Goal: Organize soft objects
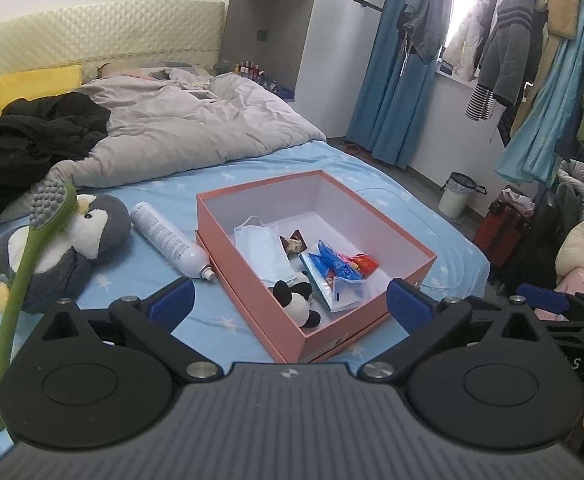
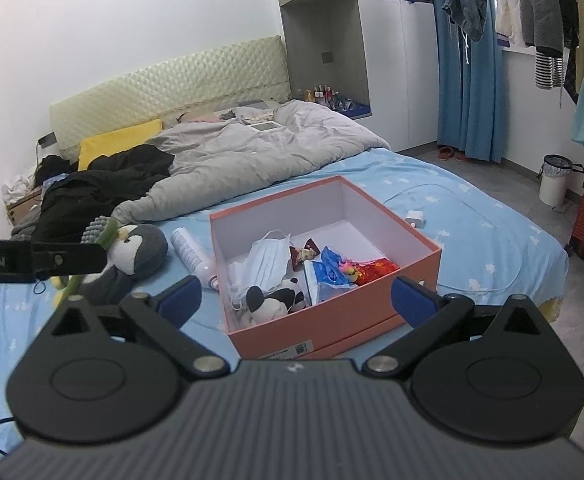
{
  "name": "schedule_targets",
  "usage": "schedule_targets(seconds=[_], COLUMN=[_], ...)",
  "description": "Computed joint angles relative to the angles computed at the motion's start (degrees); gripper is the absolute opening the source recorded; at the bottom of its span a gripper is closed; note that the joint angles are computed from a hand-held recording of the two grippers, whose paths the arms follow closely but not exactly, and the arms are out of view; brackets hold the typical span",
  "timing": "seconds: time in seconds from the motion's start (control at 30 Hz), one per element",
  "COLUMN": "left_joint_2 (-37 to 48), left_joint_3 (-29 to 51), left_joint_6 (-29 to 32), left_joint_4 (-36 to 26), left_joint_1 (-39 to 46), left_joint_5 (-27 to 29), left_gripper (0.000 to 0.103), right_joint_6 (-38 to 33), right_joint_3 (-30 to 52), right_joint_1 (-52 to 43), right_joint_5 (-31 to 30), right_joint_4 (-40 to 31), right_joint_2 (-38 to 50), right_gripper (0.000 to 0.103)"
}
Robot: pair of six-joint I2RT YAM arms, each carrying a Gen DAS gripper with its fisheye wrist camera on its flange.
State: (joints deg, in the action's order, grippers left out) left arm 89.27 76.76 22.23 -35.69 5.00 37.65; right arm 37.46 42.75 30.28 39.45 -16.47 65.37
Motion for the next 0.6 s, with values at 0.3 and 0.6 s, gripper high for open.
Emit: schedule_targets(seconds=[0.3, 0.6], left_joint_2=[0.4, 0.2], left_joint_3=[0.2, 0.0], left_joint_6=[-0.1, -0.2], left_joint_4=[0.4, 0.6], left_joint_1=[-0.1, -0.1], left_joint_5=[-0.2, -0.1], left_gripper=[0.103, 0.103], right_joint_6=[0.7, 0.7], right_joint_3=[-0.1, -0.5], right_joint_1=[0.3, 0.4], right_joint_5=[-0.1, 0.1], right_joint_4=[0.1, 0.6], right_joint_2=[0.4, 0.2], right_gripper=[0.103, 0.103])
